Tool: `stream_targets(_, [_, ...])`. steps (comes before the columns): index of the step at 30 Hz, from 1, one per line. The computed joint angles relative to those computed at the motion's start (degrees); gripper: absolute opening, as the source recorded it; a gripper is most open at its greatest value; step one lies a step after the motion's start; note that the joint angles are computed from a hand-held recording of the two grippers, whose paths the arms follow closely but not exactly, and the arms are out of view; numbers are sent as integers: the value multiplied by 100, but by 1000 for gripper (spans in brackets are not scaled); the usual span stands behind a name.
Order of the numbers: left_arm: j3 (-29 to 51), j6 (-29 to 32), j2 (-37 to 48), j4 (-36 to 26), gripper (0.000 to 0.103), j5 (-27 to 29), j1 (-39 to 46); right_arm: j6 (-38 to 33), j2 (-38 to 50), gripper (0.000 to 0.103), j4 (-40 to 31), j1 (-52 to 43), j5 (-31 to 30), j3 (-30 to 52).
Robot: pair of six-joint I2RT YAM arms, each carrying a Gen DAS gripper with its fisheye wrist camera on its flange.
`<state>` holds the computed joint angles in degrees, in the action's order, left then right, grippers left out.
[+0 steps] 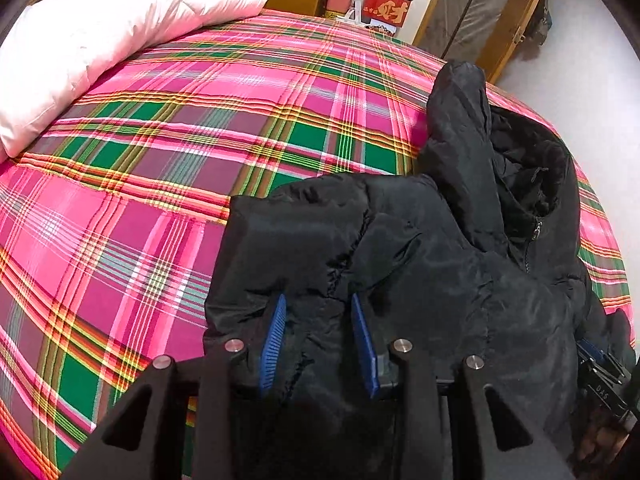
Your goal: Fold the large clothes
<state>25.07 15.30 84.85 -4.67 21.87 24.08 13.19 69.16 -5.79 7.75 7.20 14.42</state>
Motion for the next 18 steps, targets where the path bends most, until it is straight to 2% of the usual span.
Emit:
stream_targets(3, [26,-83,-714,-659,35,-151,-26,189,-653,51,-939,41,114,260])
stream_targets(6, [-135,287,-1939,-1548,35,363,223,500,-2314,51,-2132,505,411,178])
stream_targets(8, [-343,558,-2697,-1977,35,387,148,771,-2907,51,-2585,774,521,70])
stream_targets(10, [-528,655,-2963,-2142,35,246,-191,879,-2848,51,-2549,859,444,-187])
stream_targets(13, [-674,329,-2246,-1710,35,-259,-934,721,-2093,51,-1762,511,79,-531])
stream_targets(15, [-779,156,-2000,-1309,36,-582,-1268,640,-2074,52,-1741,434,39,-502])
stream_targets(18, [-789,83,-2042,-1260,36,-713,-1388,501,-2113,53,-1870,372,-3,-439])
